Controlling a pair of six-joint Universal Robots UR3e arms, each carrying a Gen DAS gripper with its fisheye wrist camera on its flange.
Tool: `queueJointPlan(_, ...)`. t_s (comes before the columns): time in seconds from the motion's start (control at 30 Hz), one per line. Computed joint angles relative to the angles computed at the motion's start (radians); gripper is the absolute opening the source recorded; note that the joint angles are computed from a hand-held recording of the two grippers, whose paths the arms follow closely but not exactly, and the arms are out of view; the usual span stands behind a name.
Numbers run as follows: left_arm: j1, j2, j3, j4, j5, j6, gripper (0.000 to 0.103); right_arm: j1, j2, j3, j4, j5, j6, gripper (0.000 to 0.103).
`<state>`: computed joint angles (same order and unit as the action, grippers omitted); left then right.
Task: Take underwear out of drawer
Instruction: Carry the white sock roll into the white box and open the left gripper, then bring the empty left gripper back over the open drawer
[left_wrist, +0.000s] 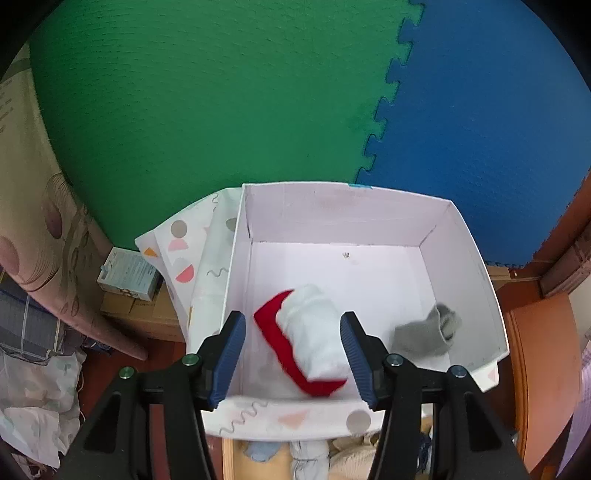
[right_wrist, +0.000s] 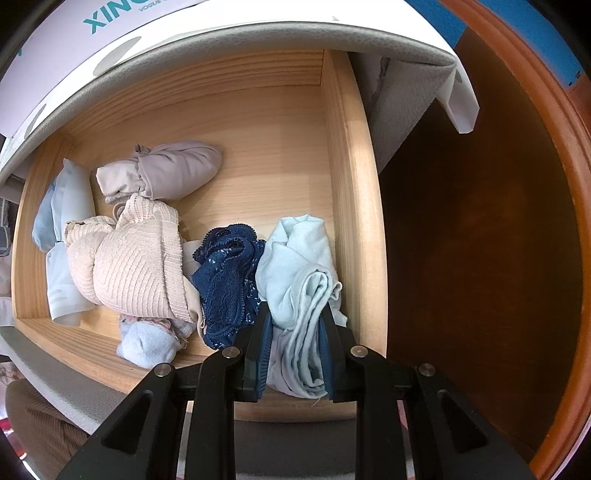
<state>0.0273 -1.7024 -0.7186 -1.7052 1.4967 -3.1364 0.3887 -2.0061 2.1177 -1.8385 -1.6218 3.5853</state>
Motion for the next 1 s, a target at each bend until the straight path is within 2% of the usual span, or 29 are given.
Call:
queueJointPlan(0.2, 0.048, 0.237, -0.282, 0.025, -0.026, 0.07, 0.055, -0.02, -0.037, 0.026, -0.01, 0.015, -0.005, 0.021)
queueJointPlan(0.5, 0.131, 0.716, -0.861, 0.107, -0.029, 0.138, 0.055, -0.028, -0.107, 0.049, 0.0, 0.01, -0.01, 0.02)
queueJointPlan(0.73, 0.107, 0.962, -1.207, 0.129, 0.016, 0.095, 0.055, 0.014, -0.112, 0.005, 0.035, -0.012, 0.024, 0.02)
queueJointPlan(1.0, 0.047, 1.055, -1.377, 0.184, 0.081, -0.004, 0.055, 0.084, -0.089, -0.119, 0.116, -0.048, 0.056, 0.02)
